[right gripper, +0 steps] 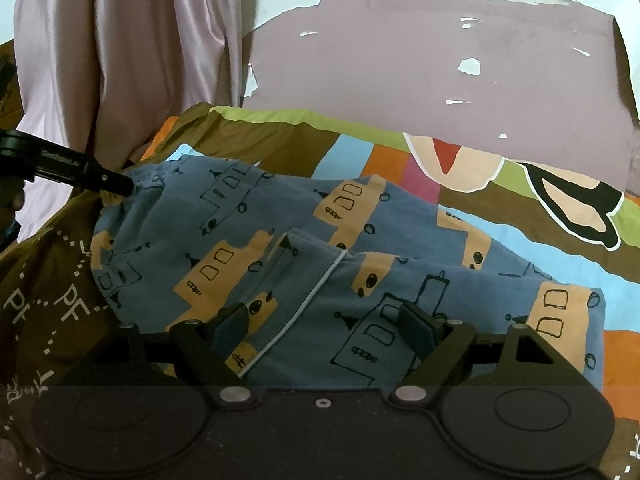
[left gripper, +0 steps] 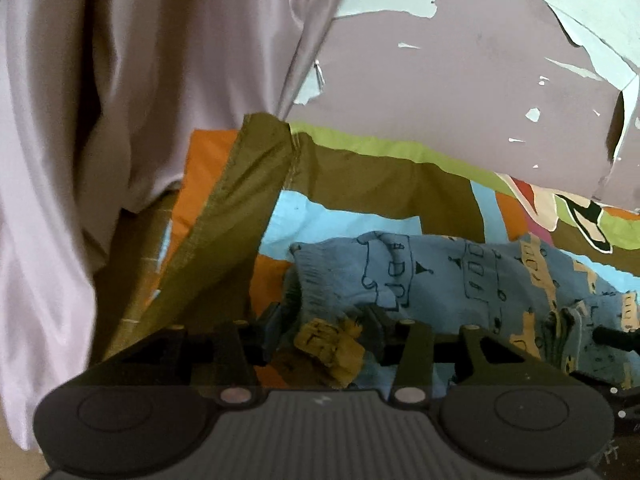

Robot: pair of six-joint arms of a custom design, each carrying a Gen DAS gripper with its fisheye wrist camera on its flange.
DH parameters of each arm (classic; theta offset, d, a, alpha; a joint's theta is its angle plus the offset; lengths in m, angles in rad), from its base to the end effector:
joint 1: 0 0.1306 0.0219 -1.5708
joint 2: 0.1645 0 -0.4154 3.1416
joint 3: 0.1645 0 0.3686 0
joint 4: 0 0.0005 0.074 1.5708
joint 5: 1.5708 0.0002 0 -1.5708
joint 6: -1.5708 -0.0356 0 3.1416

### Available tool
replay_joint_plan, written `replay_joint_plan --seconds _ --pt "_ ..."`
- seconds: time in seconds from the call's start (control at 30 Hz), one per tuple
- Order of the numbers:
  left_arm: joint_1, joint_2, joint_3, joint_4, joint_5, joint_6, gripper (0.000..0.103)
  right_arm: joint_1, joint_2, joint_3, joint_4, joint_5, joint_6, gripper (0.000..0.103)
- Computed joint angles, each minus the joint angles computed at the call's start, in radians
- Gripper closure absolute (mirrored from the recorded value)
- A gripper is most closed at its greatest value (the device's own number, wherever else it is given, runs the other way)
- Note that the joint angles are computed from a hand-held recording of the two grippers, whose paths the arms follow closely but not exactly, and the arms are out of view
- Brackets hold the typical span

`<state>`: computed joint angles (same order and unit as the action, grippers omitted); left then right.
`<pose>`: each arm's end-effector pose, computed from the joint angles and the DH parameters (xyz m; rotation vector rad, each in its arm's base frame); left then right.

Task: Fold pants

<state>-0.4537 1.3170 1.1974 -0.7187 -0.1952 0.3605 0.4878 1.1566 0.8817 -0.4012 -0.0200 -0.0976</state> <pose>0.3835 -0.1799 0.4192 0.0217 2.3933 -0.1482 0.3174 0.1686 0.3643 -0.4504 2.2234 0.3358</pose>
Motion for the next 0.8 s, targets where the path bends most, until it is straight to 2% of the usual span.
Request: replay_joint_plan --seconds 0.17,0.3,0.43,0.53,0.6,0.63,0.67,0.8 --pt "0.054 0.010 0.007 -0.045 0.083 0.072 0.055 -0.003 -0.001 -0.003 0.001 -0.005 0.006 0.019" --pt "0.105 -0.002 -0.016 -0.041 0.189 0.092 0.055 -0.002 0.000 -0.003 0.001 -0.004 0.006 0.018" --pt "0.168 -0.008 -0.039 -0.016 0.315 0.159 0.053 -0.002 0.001 -0.004 0.002 -0.003 0.006 0.018" --pt "0.197 -0.001 -0.039 -0.019 0.379 0.186 0.052 -0.001 0.001 -0.004 0.002 -0.003 0.011 0.018" --pt "0.197 0.006 -0.027 -0.037 0.381 0.162 0.053 0.000 0.002 -0.004 0.002 -0.002 0.010 0.018" --pt "0.193 0.011 -0.017 -0.052 0.374 0.142 0.064 -0.001 0.002 -0.004 0.002 -0.002 0.011 0.018" --pt "0.186 0.016 -0.006 -0.070 0.361 0.125 0.070 -0.001 0.002 -0.004 0.002 -0.003 0.012 0.018" --pt "0.157 0.024 0.036 -0.128 0.302 0.120 0.083 -0.002 0.001 -0.006 0.002 -0.004 0.010 0.018"
